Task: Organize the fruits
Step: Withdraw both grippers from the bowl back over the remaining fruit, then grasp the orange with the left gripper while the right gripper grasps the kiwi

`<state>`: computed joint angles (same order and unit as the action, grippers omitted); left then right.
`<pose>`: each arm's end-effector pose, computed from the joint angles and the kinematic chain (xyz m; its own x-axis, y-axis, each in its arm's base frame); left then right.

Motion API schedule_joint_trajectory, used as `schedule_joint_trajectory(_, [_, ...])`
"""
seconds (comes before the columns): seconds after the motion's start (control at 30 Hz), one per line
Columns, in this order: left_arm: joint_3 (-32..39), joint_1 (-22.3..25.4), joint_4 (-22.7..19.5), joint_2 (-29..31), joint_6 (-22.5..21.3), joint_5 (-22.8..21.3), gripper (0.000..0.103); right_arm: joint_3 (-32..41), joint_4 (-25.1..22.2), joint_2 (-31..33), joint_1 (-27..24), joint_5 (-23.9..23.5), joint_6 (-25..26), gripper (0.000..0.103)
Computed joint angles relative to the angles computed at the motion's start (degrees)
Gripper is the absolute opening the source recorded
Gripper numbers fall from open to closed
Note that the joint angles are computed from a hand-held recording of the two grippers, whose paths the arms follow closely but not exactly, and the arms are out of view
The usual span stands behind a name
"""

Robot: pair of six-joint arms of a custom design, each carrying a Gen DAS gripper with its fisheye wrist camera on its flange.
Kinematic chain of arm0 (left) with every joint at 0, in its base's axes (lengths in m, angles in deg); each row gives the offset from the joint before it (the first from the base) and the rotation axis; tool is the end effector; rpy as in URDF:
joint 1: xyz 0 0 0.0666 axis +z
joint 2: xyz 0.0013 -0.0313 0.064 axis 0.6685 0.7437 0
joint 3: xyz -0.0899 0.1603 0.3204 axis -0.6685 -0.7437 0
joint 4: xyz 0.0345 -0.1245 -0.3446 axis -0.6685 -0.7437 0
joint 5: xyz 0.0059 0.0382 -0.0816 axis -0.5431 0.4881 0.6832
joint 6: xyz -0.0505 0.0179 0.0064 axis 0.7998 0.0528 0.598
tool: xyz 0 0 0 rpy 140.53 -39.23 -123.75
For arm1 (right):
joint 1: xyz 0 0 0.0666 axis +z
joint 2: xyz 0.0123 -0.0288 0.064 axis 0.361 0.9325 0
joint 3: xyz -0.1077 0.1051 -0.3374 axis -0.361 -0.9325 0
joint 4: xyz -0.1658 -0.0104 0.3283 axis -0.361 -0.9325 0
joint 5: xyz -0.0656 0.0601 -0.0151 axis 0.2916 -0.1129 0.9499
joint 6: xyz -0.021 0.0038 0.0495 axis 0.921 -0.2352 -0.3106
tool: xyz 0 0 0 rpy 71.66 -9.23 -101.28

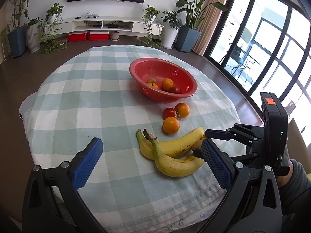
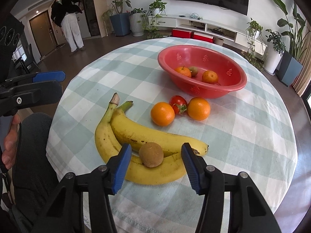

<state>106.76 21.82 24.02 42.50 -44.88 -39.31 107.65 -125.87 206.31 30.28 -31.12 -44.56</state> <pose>0.5127 -0.1856 0.3554 -0.7239 -0.1759 -0.6671 -0.0080 0.9690 -0.2468 0.6802 0.1237 0.3768 -0.5473 -0.5972 -0.5864 -0.7625 0.6446 0.0552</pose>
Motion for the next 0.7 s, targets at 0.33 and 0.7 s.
schedule_joint_trajectory(0.33, [2.11,-0.45,-2.62,1.7,-1.31,-0.72,0.103,-2.42,1.19,-1.16,0.61,1.77,3.16,0.045])
schedule_joint_trajectory(0.7, [6.26,-0.94,-5.9,4.93,-5.39,-0.92,0.103,-6.95,3.45,-3.47,1.39,4.05,7.02,0.03])
